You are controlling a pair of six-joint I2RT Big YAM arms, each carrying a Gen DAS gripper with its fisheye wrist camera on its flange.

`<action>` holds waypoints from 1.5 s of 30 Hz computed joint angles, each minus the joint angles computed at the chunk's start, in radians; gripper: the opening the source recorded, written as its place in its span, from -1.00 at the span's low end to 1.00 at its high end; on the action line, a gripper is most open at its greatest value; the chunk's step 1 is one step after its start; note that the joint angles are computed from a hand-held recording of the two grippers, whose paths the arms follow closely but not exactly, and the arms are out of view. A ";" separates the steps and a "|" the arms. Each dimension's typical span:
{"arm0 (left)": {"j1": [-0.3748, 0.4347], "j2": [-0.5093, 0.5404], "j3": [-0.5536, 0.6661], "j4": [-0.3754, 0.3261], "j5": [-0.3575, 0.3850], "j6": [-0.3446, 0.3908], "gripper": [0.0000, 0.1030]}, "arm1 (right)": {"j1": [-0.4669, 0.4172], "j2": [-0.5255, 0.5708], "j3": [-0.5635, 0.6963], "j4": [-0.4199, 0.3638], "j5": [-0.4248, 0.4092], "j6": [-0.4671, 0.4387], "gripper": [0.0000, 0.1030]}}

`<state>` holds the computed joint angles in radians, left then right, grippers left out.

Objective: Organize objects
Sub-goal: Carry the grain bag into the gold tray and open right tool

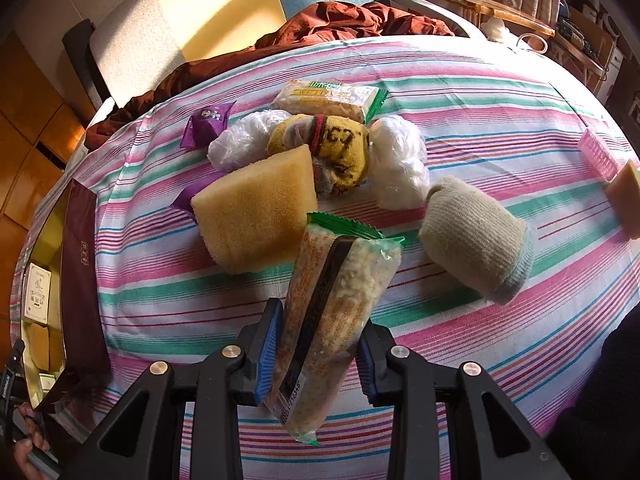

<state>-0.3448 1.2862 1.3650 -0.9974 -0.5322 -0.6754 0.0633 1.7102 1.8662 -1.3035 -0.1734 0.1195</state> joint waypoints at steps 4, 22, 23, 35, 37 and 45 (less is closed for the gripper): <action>-0.003 -0.030 -0.006 0.016 -0.024 0.008 0.36 | 0.031 -0.055 -0.078 0.049 -0.021 -0.004 -0.36; 0.012 -0.117 -0.064 0.033 0.004 -0.021 0.51 | 0.153 -0.126 -0.089 0.072 -0.064 -0.082 -0.59; 0.011 -0.117 -0.062 0.032 0.001 -0.021 0.51 | 0.163 -0.121 -0.075 0.069 -0.072 -0.086 -0.59; 0.012 -0.150 -0.065 -0.004 -0.019 -0.030 0.67 | 0.369 0.042 0.190 0.019 -0.189 -0.156 -0.58; 0.018 -0.160 -0.070 -0.013 -0.021 -0.040 0.73 | 0.407 0.085 0.246 -0.001 -0.200 -0.149 -0.58; 0.033 -0.184 -0.089 -0.037 -0.035 -0.079 0.88 | 0.486 0.223 0.357 -0.111 -0.337 -0.117 -0.41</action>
<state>-0.3119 1.1023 1.2761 -1.0347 -0.5672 -0.7543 0.5496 1.9329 2.2229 -1.4142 -0.5105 0.0021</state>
